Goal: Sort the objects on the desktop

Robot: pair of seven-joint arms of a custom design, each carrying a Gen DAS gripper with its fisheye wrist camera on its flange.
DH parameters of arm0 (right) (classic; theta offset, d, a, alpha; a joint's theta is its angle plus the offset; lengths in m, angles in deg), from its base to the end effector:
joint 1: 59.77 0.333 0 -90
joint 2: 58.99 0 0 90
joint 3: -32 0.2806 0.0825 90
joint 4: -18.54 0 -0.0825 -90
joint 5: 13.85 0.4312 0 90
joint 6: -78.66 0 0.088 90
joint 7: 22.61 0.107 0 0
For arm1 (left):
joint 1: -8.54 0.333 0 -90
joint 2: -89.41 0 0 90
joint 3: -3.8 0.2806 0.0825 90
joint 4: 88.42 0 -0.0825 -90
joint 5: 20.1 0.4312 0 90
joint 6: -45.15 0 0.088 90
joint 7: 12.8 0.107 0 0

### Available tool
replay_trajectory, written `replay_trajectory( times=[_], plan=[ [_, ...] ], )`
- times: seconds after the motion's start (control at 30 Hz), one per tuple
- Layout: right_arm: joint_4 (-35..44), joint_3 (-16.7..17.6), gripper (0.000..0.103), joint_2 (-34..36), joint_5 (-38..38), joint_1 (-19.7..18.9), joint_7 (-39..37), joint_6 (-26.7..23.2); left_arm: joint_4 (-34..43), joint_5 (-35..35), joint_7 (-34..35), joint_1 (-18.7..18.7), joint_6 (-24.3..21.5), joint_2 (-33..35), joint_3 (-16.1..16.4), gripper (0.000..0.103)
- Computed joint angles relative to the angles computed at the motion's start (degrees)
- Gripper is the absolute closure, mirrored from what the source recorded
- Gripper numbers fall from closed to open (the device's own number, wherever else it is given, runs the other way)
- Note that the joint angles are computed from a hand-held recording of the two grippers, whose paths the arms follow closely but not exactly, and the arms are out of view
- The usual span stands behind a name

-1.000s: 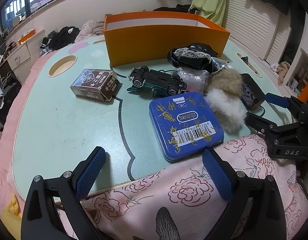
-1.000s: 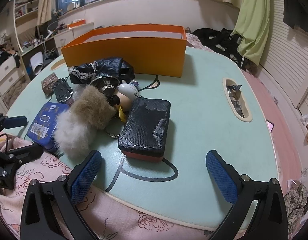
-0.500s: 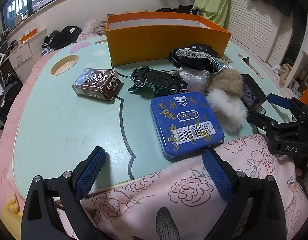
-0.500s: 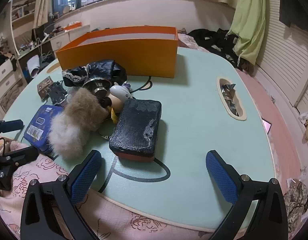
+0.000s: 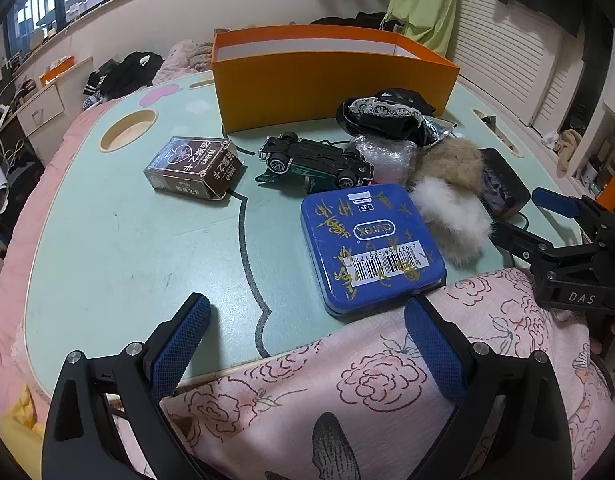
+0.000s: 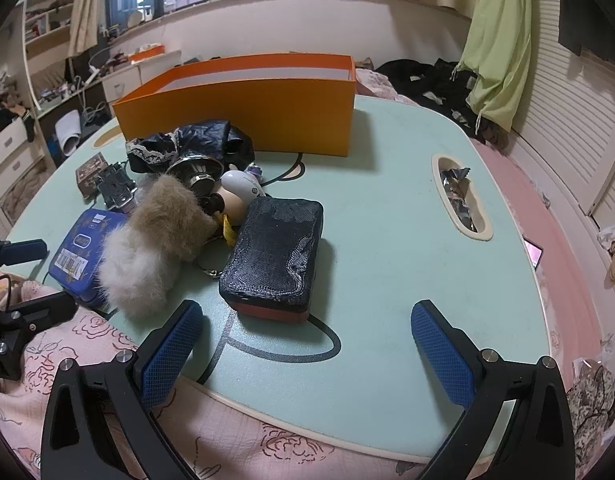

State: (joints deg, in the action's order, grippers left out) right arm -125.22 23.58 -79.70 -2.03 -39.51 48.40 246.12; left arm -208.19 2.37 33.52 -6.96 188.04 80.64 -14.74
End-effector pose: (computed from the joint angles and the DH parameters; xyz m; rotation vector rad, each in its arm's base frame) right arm 0.5136 0.0939 0.4400 -1.9973 1.4076 -0.5892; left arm 0.4955 -0.3443 0.4956 -1.7820 1.9516 -0.6742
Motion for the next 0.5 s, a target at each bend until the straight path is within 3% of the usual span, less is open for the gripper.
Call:
replay_trajectory(
  times=[0.17, 0.3, 0.4, 0.5],
  plan=[
    [0.16, -0.33, 0.000, 0.09, 0.46, 0.25, -0.44, -0.08, -1.04, -0.20, -0.61, -0.02, 1.38, -0.78, 0.03, 0.006],
    [0.07, -0.02, 0.000, -0.05, 0.45, 0.09, -0.28, -0.05, -5.15, -1.07, -2.11, 0.91, 6.40, -4.31, 0.04, 0.006],
    [-0.07, -0.04, 0.000, -0.21, 0.50, 0.15, -0.25, -0.03, -9.09, -0.46, -4.39, 3.15, 12.10, -8.49, -0.62, 0.006],
    [0.07, -0.17, 0.000, -0.16, 0.65, 0.27, -0.37, -0.17, -8.37, 3.81, -5.54, 7.59, 11.38, -10.35, -3.10, 0.008]
  ],
)
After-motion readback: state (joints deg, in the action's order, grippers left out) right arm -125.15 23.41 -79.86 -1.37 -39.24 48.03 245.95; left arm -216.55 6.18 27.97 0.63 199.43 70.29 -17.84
